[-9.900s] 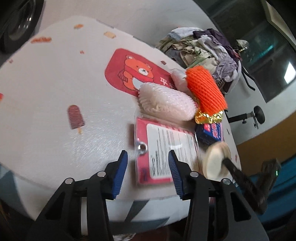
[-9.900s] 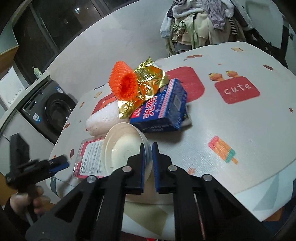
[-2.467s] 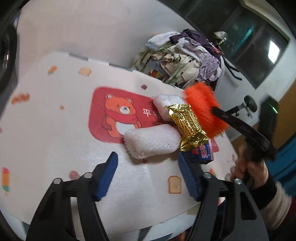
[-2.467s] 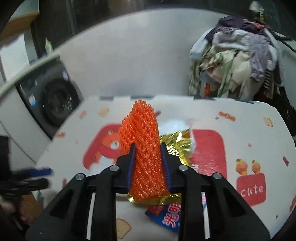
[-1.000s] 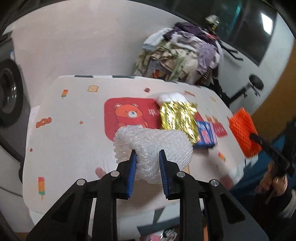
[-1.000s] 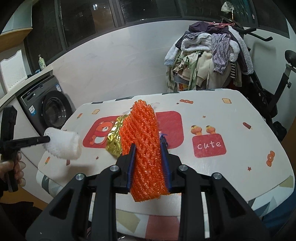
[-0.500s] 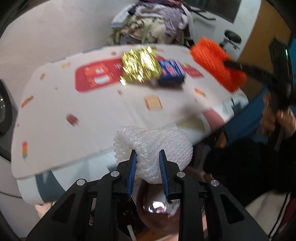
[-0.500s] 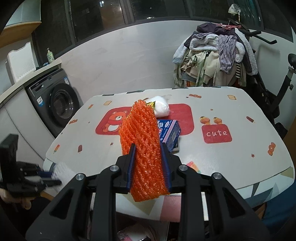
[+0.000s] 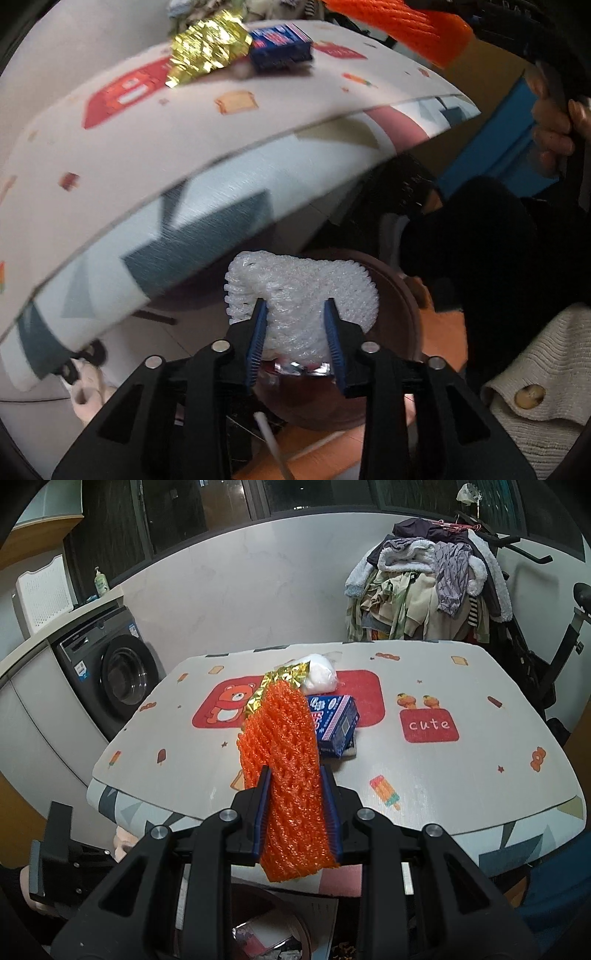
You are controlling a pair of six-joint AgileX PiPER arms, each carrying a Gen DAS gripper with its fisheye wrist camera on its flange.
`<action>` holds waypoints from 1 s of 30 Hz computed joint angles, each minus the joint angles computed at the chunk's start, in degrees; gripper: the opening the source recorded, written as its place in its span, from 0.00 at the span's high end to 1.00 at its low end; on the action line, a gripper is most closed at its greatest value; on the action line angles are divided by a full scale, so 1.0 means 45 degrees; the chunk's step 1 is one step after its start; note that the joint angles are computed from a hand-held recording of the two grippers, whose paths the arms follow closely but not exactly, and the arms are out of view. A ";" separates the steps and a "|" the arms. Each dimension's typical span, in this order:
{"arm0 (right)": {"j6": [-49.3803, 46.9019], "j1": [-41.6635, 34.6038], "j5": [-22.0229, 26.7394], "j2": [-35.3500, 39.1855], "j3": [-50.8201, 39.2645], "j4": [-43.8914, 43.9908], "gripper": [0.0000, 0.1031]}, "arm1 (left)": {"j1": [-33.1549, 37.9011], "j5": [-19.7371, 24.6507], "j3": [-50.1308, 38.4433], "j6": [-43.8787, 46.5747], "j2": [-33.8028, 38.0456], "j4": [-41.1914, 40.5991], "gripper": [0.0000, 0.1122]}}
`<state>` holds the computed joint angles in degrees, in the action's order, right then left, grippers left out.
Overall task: Collect trash
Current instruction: 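Carry the foam net and orange mesh down over the bin and release both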
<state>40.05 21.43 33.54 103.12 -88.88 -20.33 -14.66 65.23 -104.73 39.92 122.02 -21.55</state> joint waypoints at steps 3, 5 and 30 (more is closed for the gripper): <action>-0.0123 0.0059 -0.0018 -0.0025 0.0207 0.0198 0.72 | 0.0201 -0.0345 0.0462 0.0381 -0.0365 -0.0732 0.37; -0.0380 0.0133 -0.0041 0.0025 0.0355 0.0527 0.72 | 0.0328 -0.0572 0.0614 0.0344 -0.0587 -0.1100 0.27; -0.5600 0.2090 0.3951 0.4310 -0.2144 0.5714 0.71 | 0.3205 -0.2610 0.1207 -0.2221 -0.1790 -0.2915 0.14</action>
